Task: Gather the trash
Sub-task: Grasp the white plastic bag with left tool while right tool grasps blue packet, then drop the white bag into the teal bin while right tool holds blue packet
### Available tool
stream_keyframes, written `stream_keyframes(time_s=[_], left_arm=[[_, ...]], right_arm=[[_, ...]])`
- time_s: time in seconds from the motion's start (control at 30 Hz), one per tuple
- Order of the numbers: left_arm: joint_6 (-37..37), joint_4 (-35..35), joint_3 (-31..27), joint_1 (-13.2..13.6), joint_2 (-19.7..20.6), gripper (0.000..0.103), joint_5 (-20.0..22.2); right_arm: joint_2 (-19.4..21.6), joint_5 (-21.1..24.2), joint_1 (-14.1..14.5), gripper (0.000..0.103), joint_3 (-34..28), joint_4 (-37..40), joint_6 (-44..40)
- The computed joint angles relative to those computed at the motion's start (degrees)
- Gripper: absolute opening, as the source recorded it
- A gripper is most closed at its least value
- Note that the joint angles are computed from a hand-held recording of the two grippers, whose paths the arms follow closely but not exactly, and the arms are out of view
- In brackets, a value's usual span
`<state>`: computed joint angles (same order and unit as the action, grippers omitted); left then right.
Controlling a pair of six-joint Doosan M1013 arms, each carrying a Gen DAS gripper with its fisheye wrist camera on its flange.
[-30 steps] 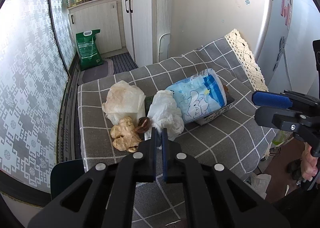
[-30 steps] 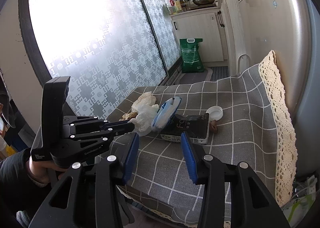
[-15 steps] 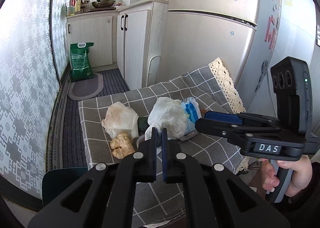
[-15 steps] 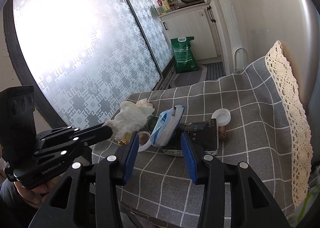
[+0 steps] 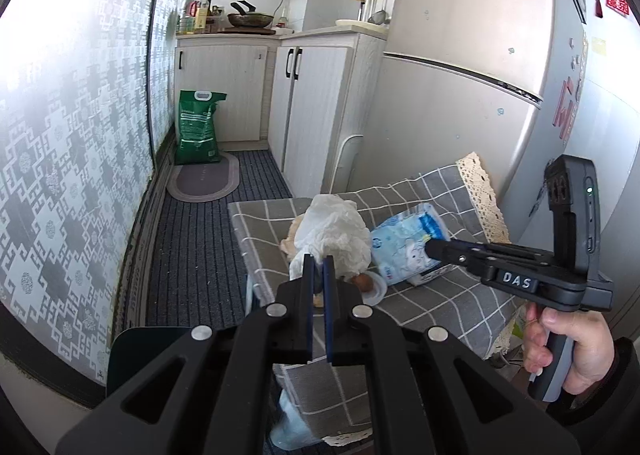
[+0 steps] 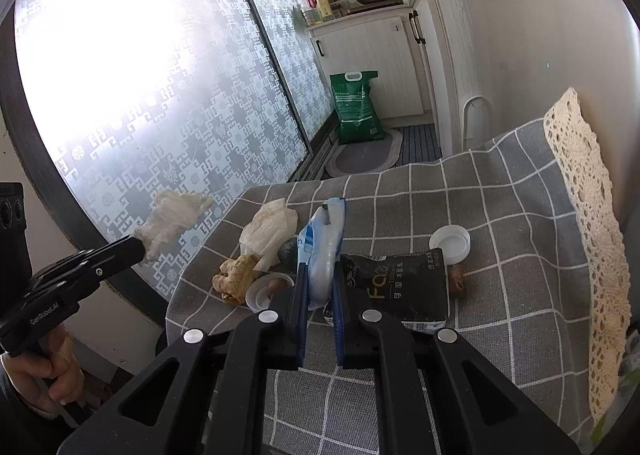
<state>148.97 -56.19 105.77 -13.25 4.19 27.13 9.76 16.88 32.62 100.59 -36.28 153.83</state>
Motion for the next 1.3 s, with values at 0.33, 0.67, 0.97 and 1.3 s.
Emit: stream_keyframes(time_s=[0.33, 0.67, 0.97, 1.3], left_arm=[[-16.30, 14.79, -0.52, 4.41, 0.40, 0.005, -3.02], [-31.96, 30.61, 1.33, 7.32, 2.16, 0.005, -3.09], [-39.55, 40.35, 1.02, 8.44, 6.72, 0.005, 1.32], [-42.50, 44.55, -0.33, 9.78, 10.84, 0.005, 9.32]], right_arm=[[0.46, 7.51, 4.87, 0.009, -5.19, -13.26, 4.43], [3.91, 4.41, 9.07, 0.010, -11.61, -4.42, -10.59], [10.55, 9.77, 10.70, 0.010, -18.00, 12.95, -29.31], [16.18, 17.72, 11.11, 0.010, -22.89, 23.07, -38.43]])
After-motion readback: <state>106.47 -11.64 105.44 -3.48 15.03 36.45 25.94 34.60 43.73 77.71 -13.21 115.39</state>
